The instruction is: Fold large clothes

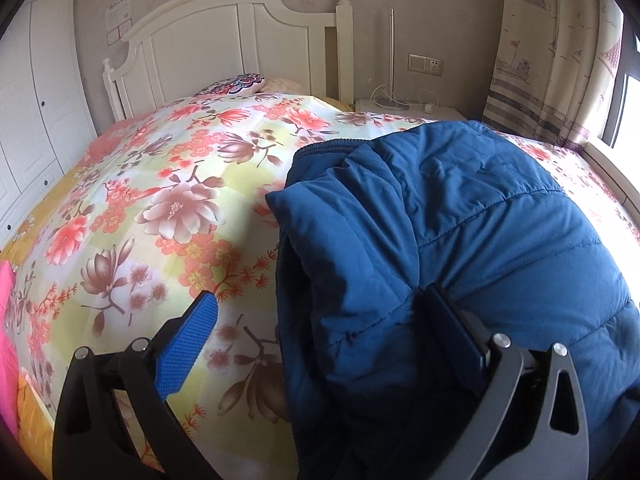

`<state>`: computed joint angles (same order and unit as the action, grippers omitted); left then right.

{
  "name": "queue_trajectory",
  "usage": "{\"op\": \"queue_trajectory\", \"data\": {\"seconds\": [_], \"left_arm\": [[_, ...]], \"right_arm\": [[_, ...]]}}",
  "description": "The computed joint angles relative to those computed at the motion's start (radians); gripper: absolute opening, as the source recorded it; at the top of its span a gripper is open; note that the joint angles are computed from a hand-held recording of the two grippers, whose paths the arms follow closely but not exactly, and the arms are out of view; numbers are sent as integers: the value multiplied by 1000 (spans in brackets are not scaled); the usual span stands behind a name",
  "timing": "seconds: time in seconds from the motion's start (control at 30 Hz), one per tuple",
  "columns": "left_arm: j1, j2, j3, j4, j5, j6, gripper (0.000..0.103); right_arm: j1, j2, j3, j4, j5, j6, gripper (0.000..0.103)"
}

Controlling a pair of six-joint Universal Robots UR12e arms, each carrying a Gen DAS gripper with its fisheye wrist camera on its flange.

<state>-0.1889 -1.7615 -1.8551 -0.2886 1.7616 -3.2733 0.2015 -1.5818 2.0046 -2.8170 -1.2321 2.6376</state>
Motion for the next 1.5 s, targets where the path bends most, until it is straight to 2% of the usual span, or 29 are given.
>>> {"op": "queue_trajectory", "data": {"seconds": [0.07,0.1,0.13,0.2,0.23,0.27,0.37,0.4,0.47,0.5,0.57,0.67,0.77,0.87,0.9,0.93,0.97,1.0,1.07,1.13,1.17,1.23,1.3,1.4,1.5], "left_arm": [[-2,1,-2,7,5,3,101],[-5,0,-2,9,15,6,101],[-11,-1,0,12,34,12,101],[-27,-5,4,17,87,28,101],[-30,-5,3,22,98,30,101],[-30,-4,0,26,99,26,101],[-19,3,-11,35,63,5,101],[-16,6,-15,39,49,3,101],[-17,8,-19,47,57,7,101],[-20,10,-21,50,67,7,101],[-25,30,-29,24,74,-19,101],[-16,90,-84,42,-6,-75,101],[-2,120,-127,18,-66,-79,101],[66,135,-169,33,-267,-148,101],[85,138,-174,25,-327,-168,101],[94,139,-176,21,-352,-167,101],[99,139,-176,17,-367,-158,101],[105,140,-176,13,-384,-152,101],[123,140,-179,3,-438,-157,101],[153,135,-185,-5,-540,-187,101],[173,130,-191,-6,-603,-204,101],[202,123,-200,-9,-703,-223,101],[215,119,-204,-6,-748,-212,101],[224,112,-200,-19,-794,-202,101],[236,99,-191,-42,-862,-191,101]], "right_arm": [[-14,17,23,-56,39,32,48],[-24,17,20,-38,66,59,48],[-21,10,19,-27,51,56,48],[8,-14,21,-36,-35,32,48],[14,-26,29,-55,-30,27,48],[12,-34,39,-75,-3,24,48],[25,-26,70,-97,-41,-3,48],[17,-21,79,-109,-26,-8,48],[-5,-19,69,-64,35,23,48],[-7,-22,63,-49,38,16,48],[4,-24,67,-69,3,5,48],[11,-21,72,-90,-12,24,48],[-9,-22,68,-65,40,43,49],[-14,-32,65,-37,61,34,49],[-32,-42,54,22,108,29,54],[-54,-53,47,74,164,28,60],[-76,-60,43,104,220,37,80],[-106,-66,47,92,271,81,96],[-148,-62,49,63,317,180,96],[-189,-39,35,96,365,298,96],[-201,-21,20,148,383,332,96],[-208,9,-13,269,418,330,96],[-208,35,-35,361,472,315,97],[-207,66,-52,374,506,345,99],[-212,86,-72,438,537,319,99]]}}
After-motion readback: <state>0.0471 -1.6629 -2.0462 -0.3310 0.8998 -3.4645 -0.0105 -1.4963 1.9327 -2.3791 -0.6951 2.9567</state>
